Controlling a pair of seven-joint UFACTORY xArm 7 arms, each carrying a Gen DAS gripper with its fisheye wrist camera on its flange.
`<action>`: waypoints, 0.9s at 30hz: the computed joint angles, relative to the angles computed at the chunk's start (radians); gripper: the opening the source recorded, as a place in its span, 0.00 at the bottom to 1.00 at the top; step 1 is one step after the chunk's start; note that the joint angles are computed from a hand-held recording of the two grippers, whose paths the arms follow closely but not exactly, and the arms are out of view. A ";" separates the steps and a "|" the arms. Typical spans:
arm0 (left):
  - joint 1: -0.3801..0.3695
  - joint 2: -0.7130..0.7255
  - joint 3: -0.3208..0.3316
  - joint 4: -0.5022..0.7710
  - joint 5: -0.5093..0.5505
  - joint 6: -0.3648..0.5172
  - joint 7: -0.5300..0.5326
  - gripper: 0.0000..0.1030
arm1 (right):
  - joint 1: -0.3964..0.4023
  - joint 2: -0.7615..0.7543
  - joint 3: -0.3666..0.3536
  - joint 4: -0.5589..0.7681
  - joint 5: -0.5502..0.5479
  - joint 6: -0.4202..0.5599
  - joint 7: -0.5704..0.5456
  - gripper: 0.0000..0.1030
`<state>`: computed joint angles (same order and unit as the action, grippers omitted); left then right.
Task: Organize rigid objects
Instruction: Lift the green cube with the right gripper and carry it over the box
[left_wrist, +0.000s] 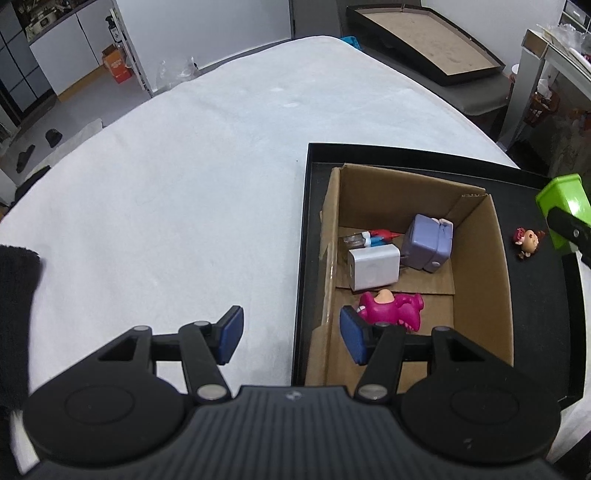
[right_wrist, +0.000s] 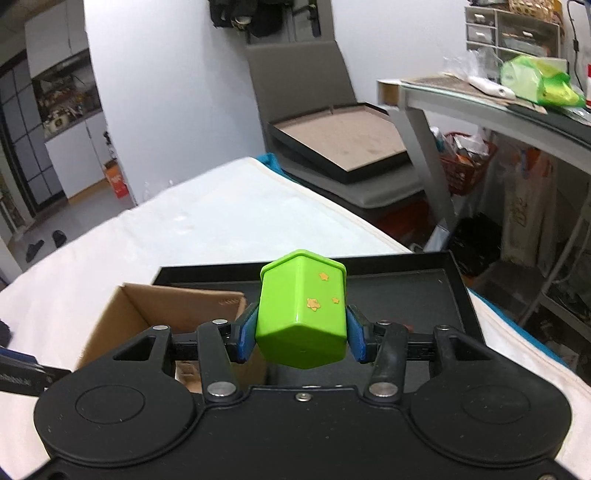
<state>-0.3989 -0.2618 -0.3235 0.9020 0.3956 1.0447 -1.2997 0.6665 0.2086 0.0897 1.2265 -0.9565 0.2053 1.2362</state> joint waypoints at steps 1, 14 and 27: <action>-0.001 -0.005 0.003 -0.011 -0.003 -0.011 0.003 0.54 | -0.002 0.003 0.003 0.004 0.005 -0.012 -0.005 0.46; 0.024 -0.020 0.030 -0.113 -0.063 -0.199 0.066 0.54 | 0.060 0.061 0.011 0.085 0.090 0.000 -0.148 0.46; 0.035 -0.012 0.053 -0.180 -0.147 -0.336 0.139 0.22 | 0.114 0.141 0.035 0.145 0.294 0.027 -0.472 0.46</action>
